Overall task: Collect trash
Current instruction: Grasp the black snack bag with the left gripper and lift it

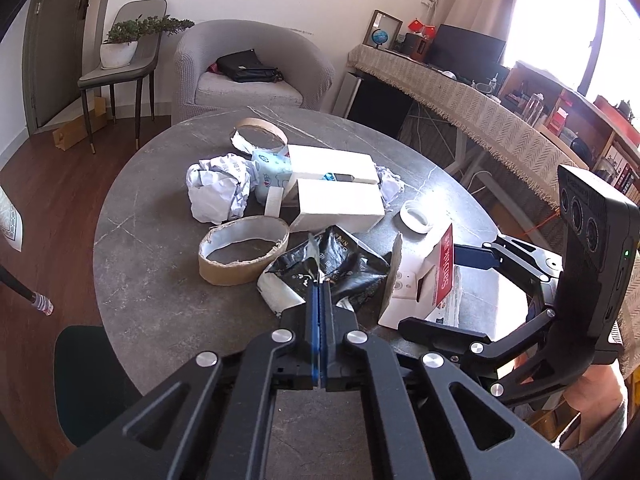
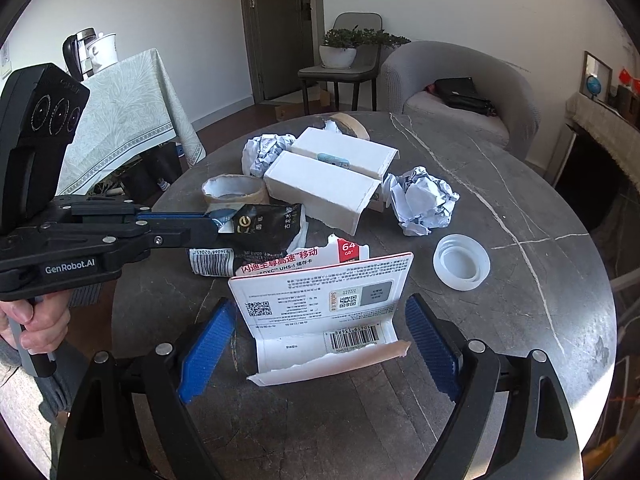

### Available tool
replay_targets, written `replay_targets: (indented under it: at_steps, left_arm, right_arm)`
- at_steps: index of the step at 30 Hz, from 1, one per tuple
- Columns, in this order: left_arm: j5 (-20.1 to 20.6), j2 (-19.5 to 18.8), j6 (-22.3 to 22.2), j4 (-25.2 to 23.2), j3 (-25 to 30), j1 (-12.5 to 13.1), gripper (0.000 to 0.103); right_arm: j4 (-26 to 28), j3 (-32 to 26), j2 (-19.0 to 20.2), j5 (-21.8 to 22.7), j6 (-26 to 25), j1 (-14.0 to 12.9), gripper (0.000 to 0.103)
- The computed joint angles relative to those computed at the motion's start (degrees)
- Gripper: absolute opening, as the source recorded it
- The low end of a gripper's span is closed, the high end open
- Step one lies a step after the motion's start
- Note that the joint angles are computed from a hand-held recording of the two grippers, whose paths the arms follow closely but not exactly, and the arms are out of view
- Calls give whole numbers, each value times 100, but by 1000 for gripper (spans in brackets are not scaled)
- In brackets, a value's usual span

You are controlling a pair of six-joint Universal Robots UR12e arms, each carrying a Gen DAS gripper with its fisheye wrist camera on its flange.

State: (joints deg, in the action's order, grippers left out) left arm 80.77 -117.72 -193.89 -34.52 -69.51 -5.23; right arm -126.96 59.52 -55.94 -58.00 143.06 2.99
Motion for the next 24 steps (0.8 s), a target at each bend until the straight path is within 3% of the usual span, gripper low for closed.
replay_targets:
  at_steps: [12, 14, 24]
  left_arm:
    - [-366, 175, 28, 521, -247, 120, 1]
    - [-391, 213, 14, 620, -299, 142, 1]
    - [-364, 442, -82, 1228, -624, 255, 1]
  right_arm:
    - [81, -151, 77, -159, 24, 89, 88]
    - [69, -152, 76, -158, 52, 104, 78]
    - [-495, -36, -12, 186, 614, 105, 76]
